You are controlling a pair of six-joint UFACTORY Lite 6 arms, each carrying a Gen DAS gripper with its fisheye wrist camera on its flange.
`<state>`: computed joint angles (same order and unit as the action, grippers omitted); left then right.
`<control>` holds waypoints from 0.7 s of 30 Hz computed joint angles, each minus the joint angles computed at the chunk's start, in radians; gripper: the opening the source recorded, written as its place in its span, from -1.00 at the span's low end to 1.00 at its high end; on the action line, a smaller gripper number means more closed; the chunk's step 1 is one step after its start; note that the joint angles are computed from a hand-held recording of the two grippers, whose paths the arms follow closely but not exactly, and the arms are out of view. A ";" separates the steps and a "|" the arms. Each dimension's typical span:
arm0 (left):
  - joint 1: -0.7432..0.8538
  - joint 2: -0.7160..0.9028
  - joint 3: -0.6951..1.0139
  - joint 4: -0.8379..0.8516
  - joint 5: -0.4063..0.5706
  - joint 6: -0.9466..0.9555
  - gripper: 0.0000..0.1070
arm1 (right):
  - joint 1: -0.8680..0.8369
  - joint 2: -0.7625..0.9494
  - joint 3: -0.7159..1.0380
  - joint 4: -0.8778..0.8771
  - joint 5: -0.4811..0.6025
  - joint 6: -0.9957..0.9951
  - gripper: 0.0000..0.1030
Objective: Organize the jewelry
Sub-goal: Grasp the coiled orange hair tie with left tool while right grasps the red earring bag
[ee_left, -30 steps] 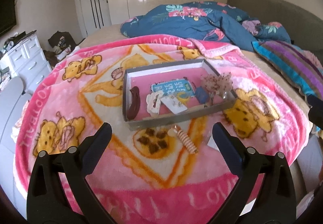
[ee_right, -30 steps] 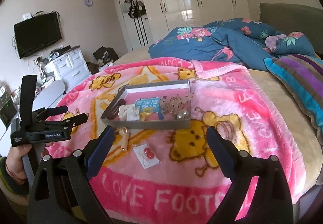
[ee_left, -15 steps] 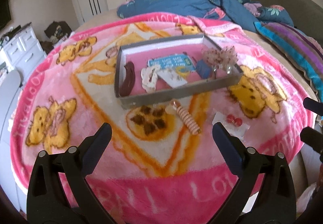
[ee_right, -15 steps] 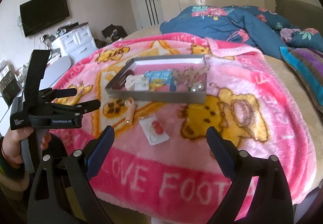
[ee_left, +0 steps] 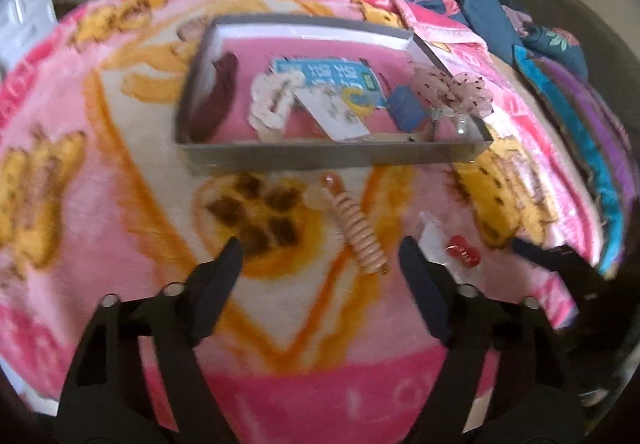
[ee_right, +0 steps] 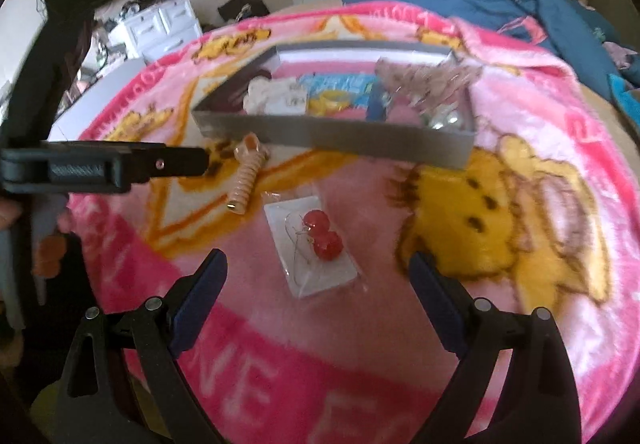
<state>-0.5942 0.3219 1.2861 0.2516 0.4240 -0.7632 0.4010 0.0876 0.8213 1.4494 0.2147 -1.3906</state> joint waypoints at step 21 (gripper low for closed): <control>-0.104 0.301 0.285 0.138 0.076 -0.093 -0.81 | -0.182 -0.220 -0.287 0.381 0.132 -0.359 -0.25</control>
<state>-0.6985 0.6226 1.5709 0.3893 0.5000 -0.8561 0.2195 -0.1328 0.5344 1.8300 0.3467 -1.7495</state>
